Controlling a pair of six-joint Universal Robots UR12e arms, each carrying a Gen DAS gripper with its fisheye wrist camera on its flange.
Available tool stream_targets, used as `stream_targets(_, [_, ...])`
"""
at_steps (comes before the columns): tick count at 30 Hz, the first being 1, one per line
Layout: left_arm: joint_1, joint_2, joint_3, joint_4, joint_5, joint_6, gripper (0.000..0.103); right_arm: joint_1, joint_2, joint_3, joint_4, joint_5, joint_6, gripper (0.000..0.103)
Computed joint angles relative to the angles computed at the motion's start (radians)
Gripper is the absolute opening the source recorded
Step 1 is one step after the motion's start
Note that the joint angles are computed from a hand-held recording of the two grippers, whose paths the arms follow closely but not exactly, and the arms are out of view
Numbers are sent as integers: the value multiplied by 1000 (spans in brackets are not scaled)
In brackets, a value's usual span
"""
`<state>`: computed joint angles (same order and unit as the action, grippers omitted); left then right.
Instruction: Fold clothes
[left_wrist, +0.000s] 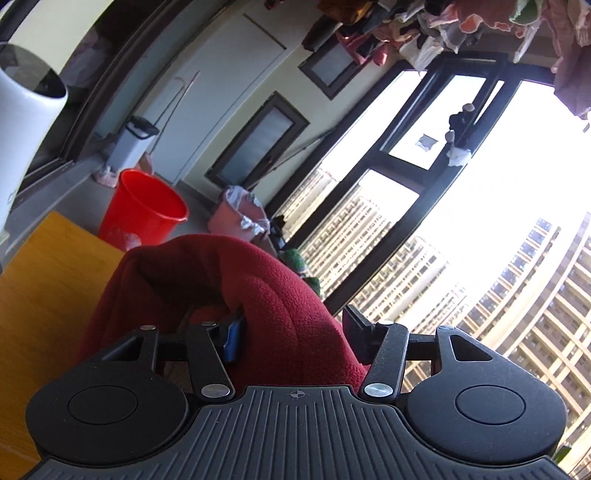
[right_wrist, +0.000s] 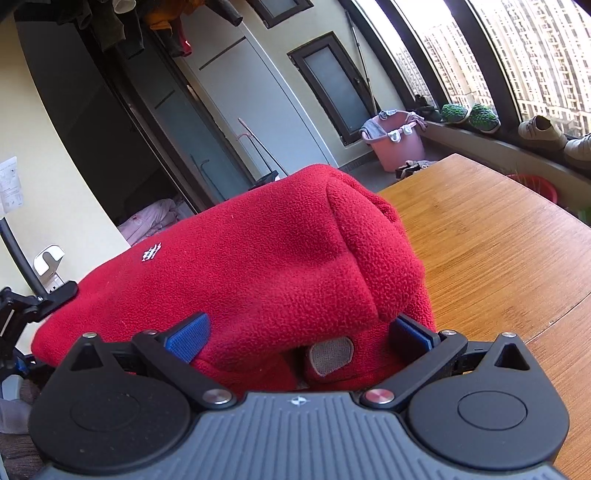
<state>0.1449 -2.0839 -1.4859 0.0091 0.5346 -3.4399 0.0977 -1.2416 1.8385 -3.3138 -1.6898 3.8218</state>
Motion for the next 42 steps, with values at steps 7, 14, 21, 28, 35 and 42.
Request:
stream_targets(7, [-40,37,-70,-162,292,260,80,0,-1,-2,0,14,-21,103])
stream_targets(14, [-28,59,-103,-59,311,244,82,33,1,-1,-43,-76,-94,103])
stream_targets(21, [-13,83,-112,147,111,241,100,110,31,-9,-453,-275,-449,103])
stream_targets(28, [-96,73,-114,-78,339,440,103,57,28,-116,2,-89,-346,103])
stream_targets(35, [-89,44,-127,28,320,386,103,65,68,-120,12,-85,-349,103])
stream_targets(42, [-74,68,-190,159,336,303,103,84,58,-84,-67,-141,-344,103])
